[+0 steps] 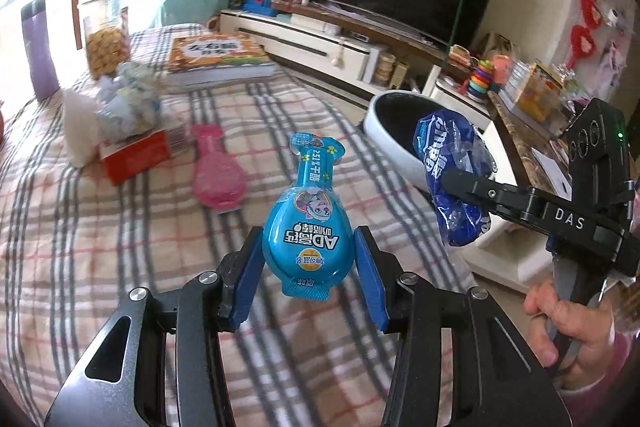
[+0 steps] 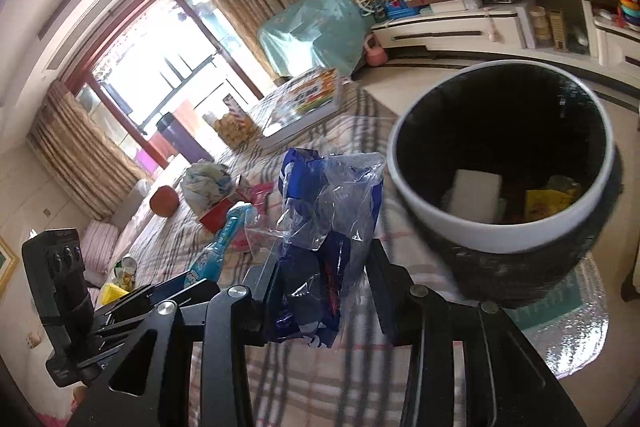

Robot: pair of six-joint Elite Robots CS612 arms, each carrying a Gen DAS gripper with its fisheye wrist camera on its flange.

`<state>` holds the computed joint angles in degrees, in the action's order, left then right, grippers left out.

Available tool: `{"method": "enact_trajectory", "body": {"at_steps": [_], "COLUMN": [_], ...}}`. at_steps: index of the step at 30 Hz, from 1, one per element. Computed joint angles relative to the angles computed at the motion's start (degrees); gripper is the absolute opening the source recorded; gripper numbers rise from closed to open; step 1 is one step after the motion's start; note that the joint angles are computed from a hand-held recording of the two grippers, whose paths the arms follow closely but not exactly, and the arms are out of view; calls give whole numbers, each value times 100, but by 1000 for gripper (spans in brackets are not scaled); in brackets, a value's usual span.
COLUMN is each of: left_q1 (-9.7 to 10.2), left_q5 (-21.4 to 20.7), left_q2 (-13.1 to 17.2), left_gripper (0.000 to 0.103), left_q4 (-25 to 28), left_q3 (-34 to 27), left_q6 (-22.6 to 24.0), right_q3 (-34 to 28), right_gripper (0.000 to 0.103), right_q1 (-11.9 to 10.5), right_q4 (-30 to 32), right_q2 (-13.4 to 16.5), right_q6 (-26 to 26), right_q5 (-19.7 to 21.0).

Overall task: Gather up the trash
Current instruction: 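Carry the blue bottle and blue plastic bag over the trash bin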

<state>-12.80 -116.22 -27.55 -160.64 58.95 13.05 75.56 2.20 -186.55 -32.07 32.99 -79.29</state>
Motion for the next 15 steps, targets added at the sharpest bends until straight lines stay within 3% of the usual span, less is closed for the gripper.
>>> {"method": "enact_trajectory", "body": {"at_steps": [15], "left_q1": [-227], "left_q5": [-168], "left_q2": [-12], "left_gripper": [44], "left_q4": [141], "left_q3": [-78], "left_q6": [299], "right_q3": [498], "right_gripper": [40], "right_q1": [-192], "right_q4": [-281], "right_q2": [-232], "right_q6": [205], "right_q5": [-323]}}
